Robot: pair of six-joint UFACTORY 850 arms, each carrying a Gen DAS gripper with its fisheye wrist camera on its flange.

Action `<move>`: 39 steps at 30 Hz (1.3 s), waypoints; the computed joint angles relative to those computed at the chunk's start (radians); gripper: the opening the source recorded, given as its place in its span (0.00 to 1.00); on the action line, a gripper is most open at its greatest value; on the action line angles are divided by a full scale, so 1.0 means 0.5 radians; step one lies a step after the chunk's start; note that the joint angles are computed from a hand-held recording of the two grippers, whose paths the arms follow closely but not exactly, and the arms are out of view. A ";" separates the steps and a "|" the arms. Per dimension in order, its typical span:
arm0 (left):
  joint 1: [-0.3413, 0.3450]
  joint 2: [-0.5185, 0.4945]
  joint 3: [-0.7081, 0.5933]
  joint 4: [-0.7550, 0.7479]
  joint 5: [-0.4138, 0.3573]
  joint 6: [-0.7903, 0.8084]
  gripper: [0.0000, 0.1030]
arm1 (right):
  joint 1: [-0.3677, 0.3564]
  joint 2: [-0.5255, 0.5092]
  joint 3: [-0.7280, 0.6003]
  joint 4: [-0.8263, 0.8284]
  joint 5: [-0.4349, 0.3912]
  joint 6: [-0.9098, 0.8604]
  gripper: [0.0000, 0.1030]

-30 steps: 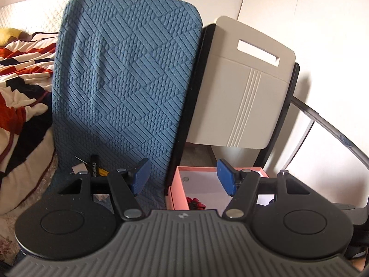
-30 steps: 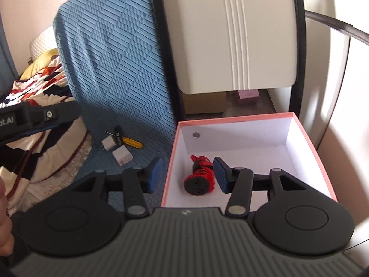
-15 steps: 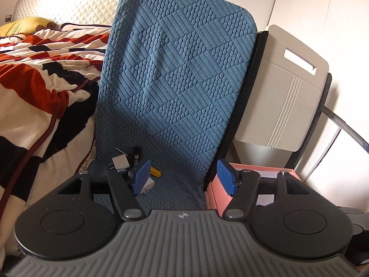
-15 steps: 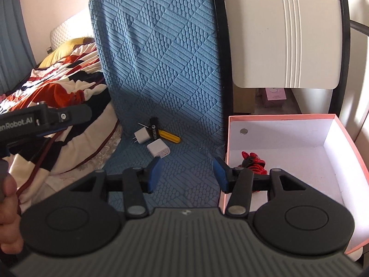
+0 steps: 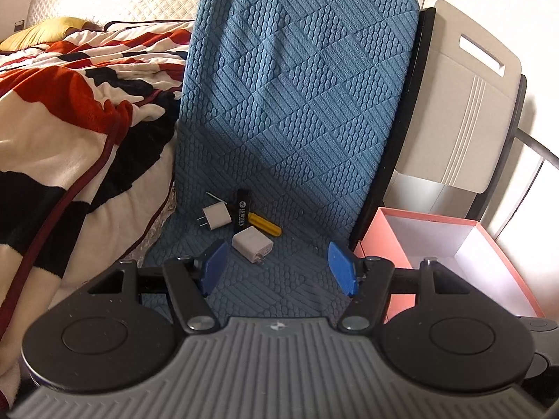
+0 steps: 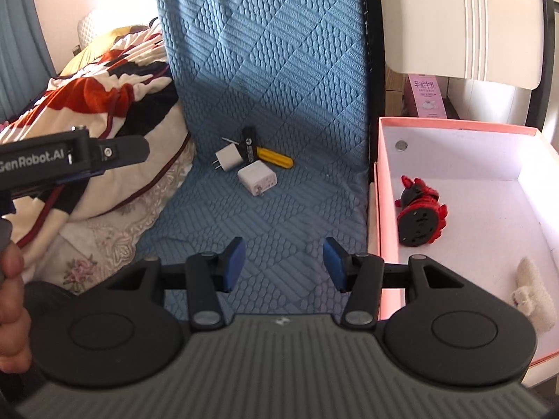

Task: Organize rigid objects
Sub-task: 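Move both open tools back toward the chargers and lighter on seat, then close left tool on black lighter while right tool grasps white charger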

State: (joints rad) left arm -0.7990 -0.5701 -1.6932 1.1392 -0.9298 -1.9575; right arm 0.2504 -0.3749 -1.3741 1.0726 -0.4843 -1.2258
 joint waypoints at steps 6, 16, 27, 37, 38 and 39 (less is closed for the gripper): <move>0.015 0.011 0.089 -0.055 0.101 -0.023 0.67 | 0.015 0.004 0.062 0.086 0.007 -0.162 0.51; 0.070 0.015 0.191 -0.022 0.326 0.000 0.67 | 0.051 0.014 0.126 0.117 0.135 -0.267 0.51; 0.304 -0.112 0.117 -0.213 0.577 0.328 0.67 | 0.077 -0.128 0.012 0.159 0.035 -0.266 0.51; 0.509 -0.303 -0.075 -0.291 0.574 0.625 0.67 | 0.146 -0.335 -0.258 0.009 -0.030 -0.216 0.51; 0.539 -0.310 -0.079 -0.332 0.627 0.632 0.67 | 0.153 -0.361 -0.294 -0.010 -0.030 -0.213 0.51; 0.573 -0.308 -0.067 -0.361 0.708 0.618 0.67 | 0.159 -0.387 -0.327 -0.019 -0.034 -0.222 0.51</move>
